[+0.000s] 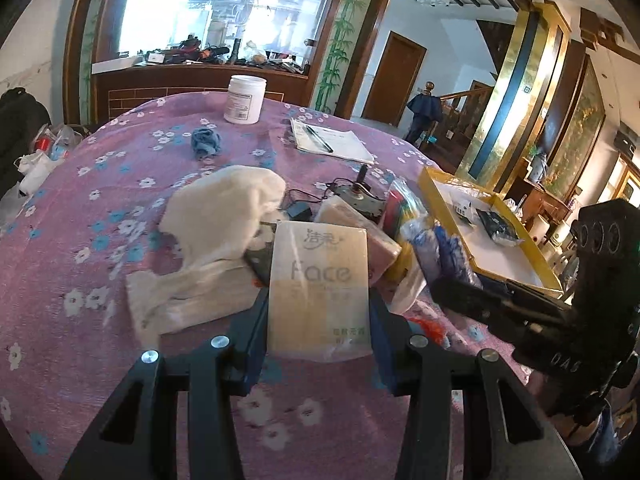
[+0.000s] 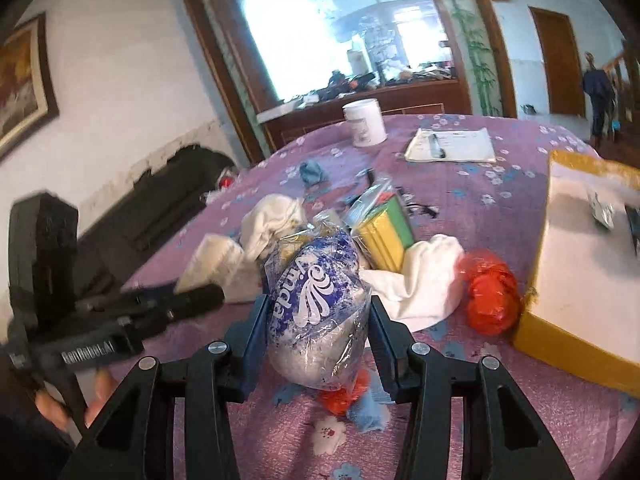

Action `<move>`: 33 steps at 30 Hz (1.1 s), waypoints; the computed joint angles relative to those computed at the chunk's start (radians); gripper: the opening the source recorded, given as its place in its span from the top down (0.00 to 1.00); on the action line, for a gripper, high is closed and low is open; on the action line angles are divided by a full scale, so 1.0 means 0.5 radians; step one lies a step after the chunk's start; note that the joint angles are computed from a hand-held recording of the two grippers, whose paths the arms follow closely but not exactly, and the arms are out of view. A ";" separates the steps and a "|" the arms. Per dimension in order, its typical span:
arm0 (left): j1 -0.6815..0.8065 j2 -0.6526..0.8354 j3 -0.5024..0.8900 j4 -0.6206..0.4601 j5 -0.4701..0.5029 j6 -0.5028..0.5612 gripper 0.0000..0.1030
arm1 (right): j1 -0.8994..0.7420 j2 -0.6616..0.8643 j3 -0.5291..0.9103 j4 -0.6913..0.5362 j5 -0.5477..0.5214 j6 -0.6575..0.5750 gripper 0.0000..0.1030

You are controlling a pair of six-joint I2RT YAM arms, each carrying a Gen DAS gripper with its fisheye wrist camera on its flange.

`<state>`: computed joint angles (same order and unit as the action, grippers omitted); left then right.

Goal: Organize soft objects
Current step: 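Grasp the blue-and-white Vinda tissue bag with the right gripper while left holds Face pack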

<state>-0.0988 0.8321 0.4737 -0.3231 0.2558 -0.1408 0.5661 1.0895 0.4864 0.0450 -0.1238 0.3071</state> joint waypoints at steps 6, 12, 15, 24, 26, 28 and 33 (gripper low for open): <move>0.036 0.122 -0.008 0.084 0.022 -0.037 0.57 | 0.035 -0.056 -0.023 0.009 0.046 -0.026 0.50; 0.009 0.144 -0.007 0.091 0.022 -0.005 0.57 | 0.022 -0.044 -0.029 0.024 0.019 -0.032 0.50; -0.029 0.108 -0.024 0.098 -0.017 0.000 0.57 | 0.012 -0.039 -0.031 0.030 0.015 -0.033 0.50; 0.012 0.085 -0.032 0.090 0.038 -0.014 0.57 | -0.016 -0.055 -0.036 0.016 0.001 -0.022 0.50; 0.022 0.085 -0.030 0.087 0.048 -0.007 0.57 | -0.019 -0.055 -0.036 0.016 -0.001 -0.025 0.50; 0.022 0.082 -0.031 0.086 0.045 -0.010 0.57 | -0.021 -0.054 -0.035 0.014 -0.005 -0.022 0.50; 0.032 0.080 -0.027 0.081 0.051 -0.005 0.57 | -0.019 -0.063 -0.041 0.013 0.000 -0.016 0.50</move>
